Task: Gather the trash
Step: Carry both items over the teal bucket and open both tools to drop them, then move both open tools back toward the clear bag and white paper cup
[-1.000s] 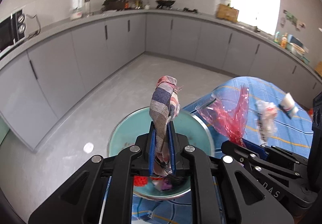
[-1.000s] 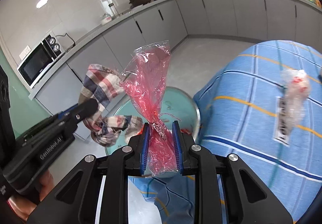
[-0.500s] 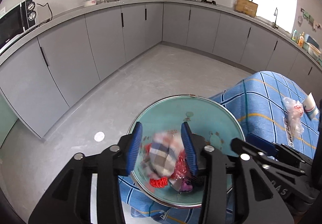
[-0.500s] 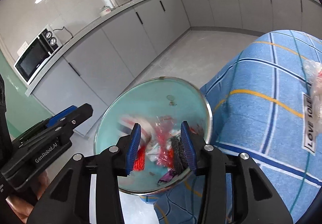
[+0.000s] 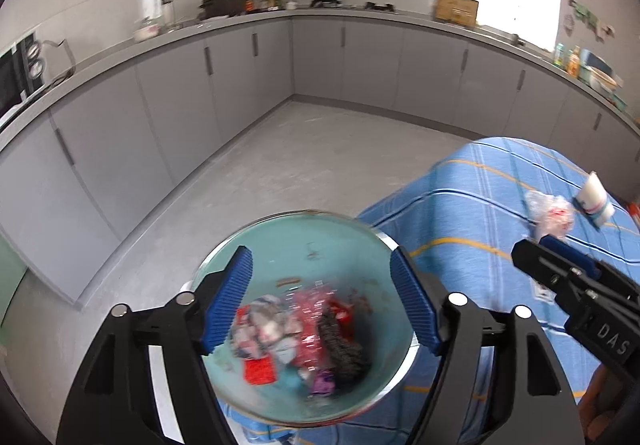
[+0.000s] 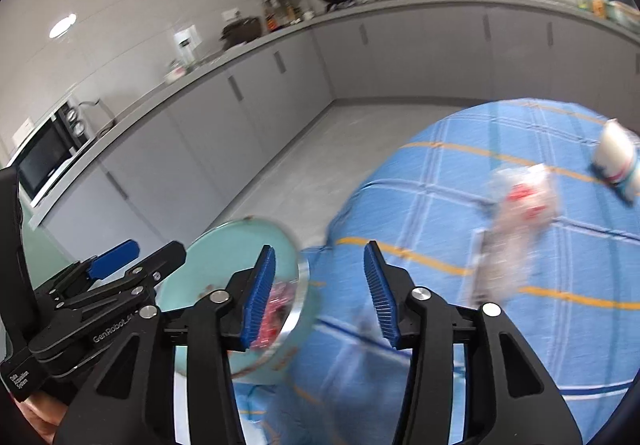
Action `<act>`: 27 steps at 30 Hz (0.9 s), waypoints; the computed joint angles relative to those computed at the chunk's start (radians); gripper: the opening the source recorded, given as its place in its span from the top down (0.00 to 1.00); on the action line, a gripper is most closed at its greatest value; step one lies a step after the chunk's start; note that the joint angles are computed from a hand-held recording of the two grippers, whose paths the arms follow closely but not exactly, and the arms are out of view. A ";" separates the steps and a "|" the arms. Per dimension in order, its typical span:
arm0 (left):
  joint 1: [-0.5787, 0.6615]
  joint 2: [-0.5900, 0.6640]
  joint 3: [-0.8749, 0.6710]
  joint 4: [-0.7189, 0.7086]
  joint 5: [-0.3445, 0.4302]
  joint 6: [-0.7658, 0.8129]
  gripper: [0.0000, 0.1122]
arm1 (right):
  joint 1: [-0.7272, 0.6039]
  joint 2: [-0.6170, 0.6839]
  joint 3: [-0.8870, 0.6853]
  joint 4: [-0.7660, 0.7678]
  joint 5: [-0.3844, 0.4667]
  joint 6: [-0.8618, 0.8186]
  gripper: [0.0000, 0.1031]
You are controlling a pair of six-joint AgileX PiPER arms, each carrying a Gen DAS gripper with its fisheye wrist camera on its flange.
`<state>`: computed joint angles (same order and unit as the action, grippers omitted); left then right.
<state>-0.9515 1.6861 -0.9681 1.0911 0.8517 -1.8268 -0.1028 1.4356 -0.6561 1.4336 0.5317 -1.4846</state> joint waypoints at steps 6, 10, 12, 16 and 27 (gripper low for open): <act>-0.037 0.123 -0.193 -0.033 -0.028 0.106 0.30 | -0.214 0.013 -0.031 -0.056 0.057 -0.036 0.50; -0.052 0.221 -0.340 -0.084 -0.064 0.201 0.30 | -0.347 0.055 -0.066 -0.080 0.085 -0.067 0.50; -0.059 0.260 -0.394 -0.106 -0.069 0.237 0.30 | -0.409 0.087 -0.089 -0.093 0.094 -0.081 0.50; -0.067 0.363 -0.540 -0.180 -0.085 0.355 0.30 | -0.494 0.155 -0.145 -0.116 0.099 -0.092 0.50; -0.055 0.686 -1.046 -0.423 -0.007 0.685 0.31 | -0.632 0.358 -0.359 -0.193 0.132 -0.081 0.42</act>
<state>-1.0065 2.3723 -2.0138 0.6684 0.8449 -1.1417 -0.7348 1.7933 -1.0148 1.2402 0.6633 -1.5656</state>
